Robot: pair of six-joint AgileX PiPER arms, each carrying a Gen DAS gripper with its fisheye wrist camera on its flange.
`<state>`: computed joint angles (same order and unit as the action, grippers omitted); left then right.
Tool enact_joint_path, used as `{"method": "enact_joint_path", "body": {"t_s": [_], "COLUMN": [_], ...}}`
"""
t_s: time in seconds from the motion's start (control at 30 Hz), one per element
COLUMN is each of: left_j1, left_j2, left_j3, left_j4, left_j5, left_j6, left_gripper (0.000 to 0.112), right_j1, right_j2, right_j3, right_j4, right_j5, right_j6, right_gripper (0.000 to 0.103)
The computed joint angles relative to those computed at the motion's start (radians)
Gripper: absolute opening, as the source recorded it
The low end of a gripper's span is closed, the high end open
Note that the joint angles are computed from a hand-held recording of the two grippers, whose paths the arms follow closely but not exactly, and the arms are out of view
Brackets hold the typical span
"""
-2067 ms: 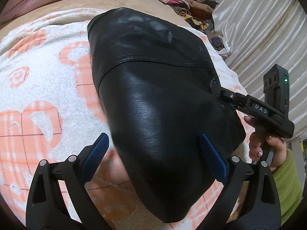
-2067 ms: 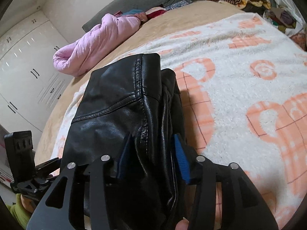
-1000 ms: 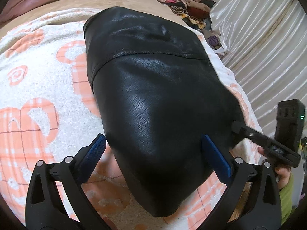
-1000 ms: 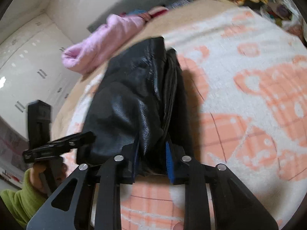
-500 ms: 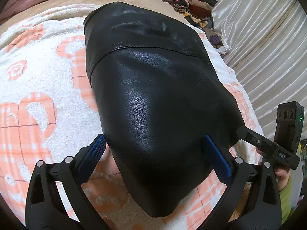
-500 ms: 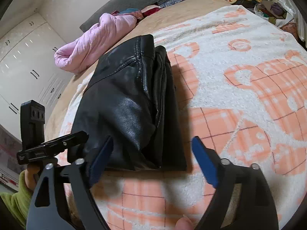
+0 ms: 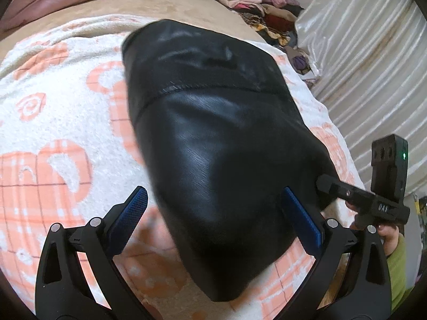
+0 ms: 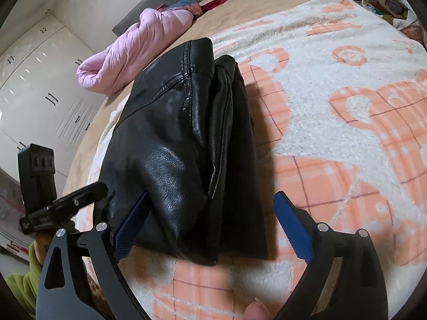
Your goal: Fold large clothes
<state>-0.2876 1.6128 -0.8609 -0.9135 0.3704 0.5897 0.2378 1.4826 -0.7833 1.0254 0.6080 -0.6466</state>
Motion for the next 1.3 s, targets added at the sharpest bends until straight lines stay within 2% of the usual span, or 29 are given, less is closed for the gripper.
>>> {"method": "enact_joint_path", "body": {"t_s": [0.17, 0.6, 0.77, 0.83, 0.87, 1.07, 1.3], "left_j1": [0.036, 0.059, 0.062, 0.062, 0.063, 0.072, 0.093], "left_j2": [0.016, 0.122, 0.144, 0.145, 0.146, 0.147, 0.145], "left_j3": [-0.024, -0.158, -0.169, -0.168, -0.167, -0.18, -0.205], "left_j4": [-0.008, 0.076, 0.048, 0.053, 0.052, 0.087, 0.162], "left_j5": [0.019, 0.097, 0.112, 0.11, 0.109, 0.121, 0.123], "left_j6": [-0.001, -0.075, -0.044, -0.045, -0.042, -0.068, -0.114], "left_gripper": [0.093, 0.094, 0.094, 0.094, 0.094, 0.093, 0.093], "right_j1": [-0.007, -0.031, -0.04, -0.047, -0.047, -0.008, 0.072], "right_j2": [0.03, 0.05, 0.055, 0.071, 0.08, 0.072, 0.061], "right_j3": [-0.004, 0.038, 0.044, 0.045, 0.041, 0.045, 0.078], "right_j4": [0.024, 0.093, 0.119, 0.155, 0.161, 0.166, 0.258], "right_j5": [0.018, 0.034, 0.051, 0.078, 0.086, 0.058, 0.0], "right_j6": [-0.033, -0.104, -0.141, -0.183, -0.189, -0.176, -0.203], "right_gripper": [0.092, 0.091, 0.083, 0.073, 0.072, 0.068, 0.068]}}
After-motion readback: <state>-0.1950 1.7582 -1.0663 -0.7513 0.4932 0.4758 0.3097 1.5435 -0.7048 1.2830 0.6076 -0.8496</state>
